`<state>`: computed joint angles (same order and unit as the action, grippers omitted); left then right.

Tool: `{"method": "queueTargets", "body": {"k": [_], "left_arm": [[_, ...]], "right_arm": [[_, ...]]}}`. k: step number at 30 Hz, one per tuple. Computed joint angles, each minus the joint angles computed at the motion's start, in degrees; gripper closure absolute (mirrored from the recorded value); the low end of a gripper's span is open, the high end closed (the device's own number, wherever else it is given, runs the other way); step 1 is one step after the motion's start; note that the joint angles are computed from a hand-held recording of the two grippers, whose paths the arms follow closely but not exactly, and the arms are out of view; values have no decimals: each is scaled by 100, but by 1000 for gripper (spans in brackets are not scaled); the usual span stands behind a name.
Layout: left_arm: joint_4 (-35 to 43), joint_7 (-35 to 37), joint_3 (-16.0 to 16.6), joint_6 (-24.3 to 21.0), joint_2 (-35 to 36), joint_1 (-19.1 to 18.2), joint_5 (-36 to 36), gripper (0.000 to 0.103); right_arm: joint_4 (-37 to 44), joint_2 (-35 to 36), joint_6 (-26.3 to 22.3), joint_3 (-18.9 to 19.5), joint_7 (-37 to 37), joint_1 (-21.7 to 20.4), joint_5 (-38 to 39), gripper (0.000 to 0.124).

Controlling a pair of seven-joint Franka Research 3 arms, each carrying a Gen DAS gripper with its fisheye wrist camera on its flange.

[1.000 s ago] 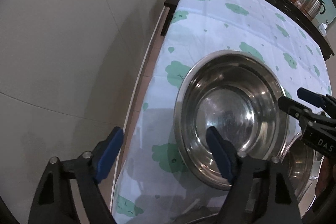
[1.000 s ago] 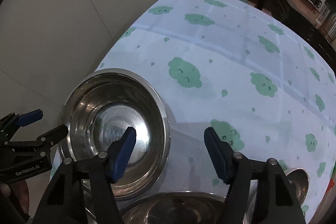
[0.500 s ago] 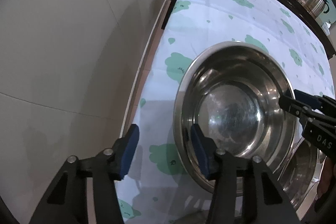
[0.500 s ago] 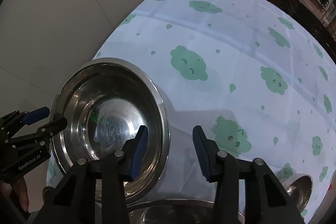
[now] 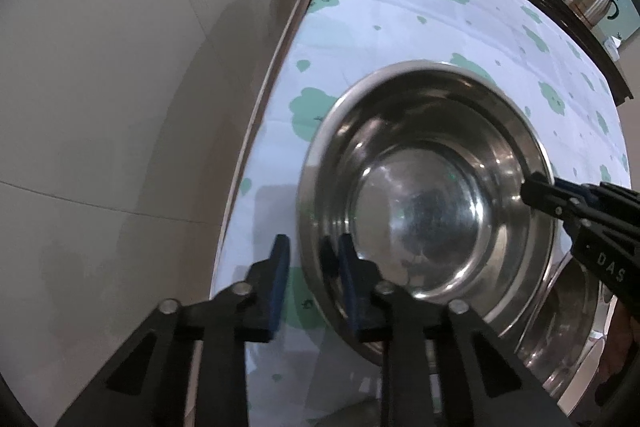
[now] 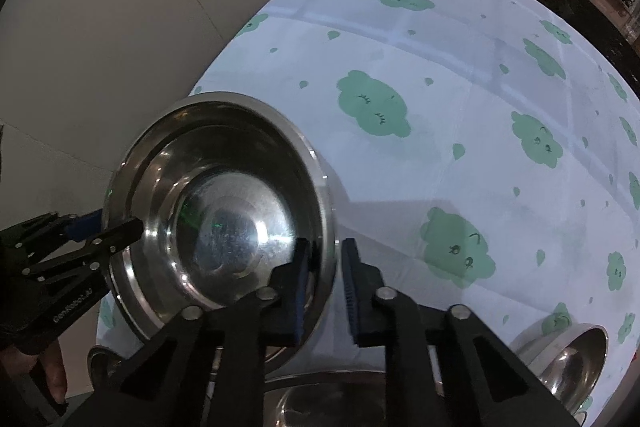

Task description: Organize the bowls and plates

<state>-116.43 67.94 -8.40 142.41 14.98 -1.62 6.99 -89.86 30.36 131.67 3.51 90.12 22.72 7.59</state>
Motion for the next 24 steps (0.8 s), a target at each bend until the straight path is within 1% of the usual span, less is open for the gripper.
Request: {"method": "queueTargets", "body": {"k": [15,24], "left_arm": [[-18,-26,7,-8,-35,-13,65,88],[-181,-74,19,-19,-278,-9,83,88]], "right_arm": [[100,33,-115,5,21,0,38,110],[157,-29,-158,15,1,25,16,110]]}}
